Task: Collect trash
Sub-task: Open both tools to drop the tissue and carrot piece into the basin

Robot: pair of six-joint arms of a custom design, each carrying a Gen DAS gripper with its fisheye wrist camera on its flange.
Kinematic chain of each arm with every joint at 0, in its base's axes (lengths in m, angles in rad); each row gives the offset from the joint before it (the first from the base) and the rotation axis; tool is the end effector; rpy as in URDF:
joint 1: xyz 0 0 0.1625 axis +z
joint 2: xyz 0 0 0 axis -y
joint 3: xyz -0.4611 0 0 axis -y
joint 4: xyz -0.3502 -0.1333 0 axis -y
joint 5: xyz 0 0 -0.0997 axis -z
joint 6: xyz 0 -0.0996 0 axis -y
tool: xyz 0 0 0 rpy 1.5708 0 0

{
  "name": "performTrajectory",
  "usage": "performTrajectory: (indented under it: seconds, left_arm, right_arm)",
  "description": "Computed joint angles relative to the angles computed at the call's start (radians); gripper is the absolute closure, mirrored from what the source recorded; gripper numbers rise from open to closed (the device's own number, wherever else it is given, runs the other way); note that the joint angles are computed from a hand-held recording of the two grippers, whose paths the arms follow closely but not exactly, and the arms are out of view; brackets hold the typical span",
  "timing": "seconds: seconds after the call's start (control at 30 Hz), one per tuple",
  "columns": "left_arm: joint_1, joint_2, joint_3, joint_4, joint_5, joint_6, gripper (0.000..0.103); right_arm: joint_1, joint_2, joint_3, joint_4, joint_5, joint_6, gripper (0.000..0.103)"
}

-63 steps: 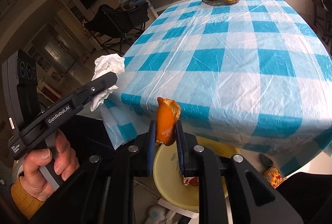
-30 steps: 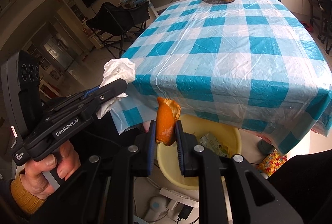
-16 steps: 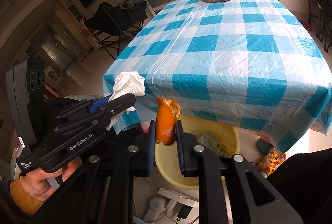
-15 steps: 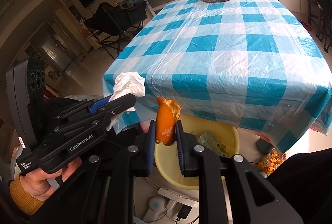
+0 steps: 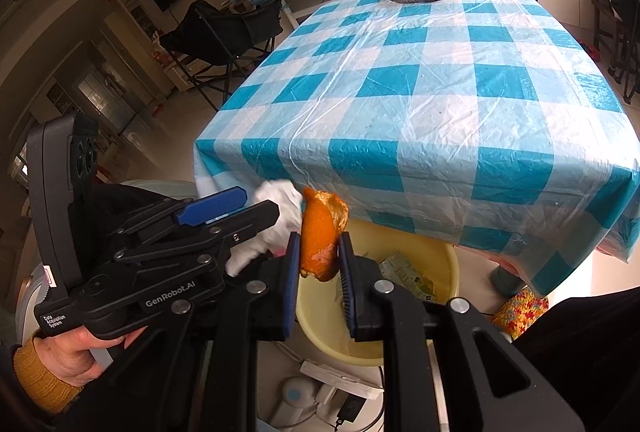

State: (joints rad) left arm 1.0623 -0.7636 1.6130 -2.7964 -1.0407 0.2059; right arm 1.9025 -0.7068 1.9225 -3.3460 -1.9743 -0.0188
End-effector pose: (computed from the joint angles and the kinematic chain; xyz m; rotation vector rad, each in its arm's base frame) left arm -0.1749 -0.6909 0.1751 0.7869 2.4944 -0.5984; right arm 0.2862 -0.5418 0.1089 0.3155 -2.6944 0.8548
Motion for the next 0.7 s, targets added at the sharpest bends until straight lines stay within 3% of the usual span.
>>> performTrajectory:
  seconds: [0.3,0.53,0.7]
  left_arm:
    - [-0.007,0.003,0.008,-0.029,0.028,0.002,0.044]
    - [-0.008,0.001,0.02,-0.153,0.062,-0.009,0.03]
    - [-0.002,0.0,0.016,-0.214,0.078,-0.045,0.028]
  right_arm:
    - [-0.001,0.002,-0.001,0.0,-0.003,-0.003,0.083]
    - [0.003,0.011,-0.009,0.003,-0.019,-0.021,0.081]
    - [0.009,0.018,-0.013,-0.017,-0.04,-0.031,0.067]
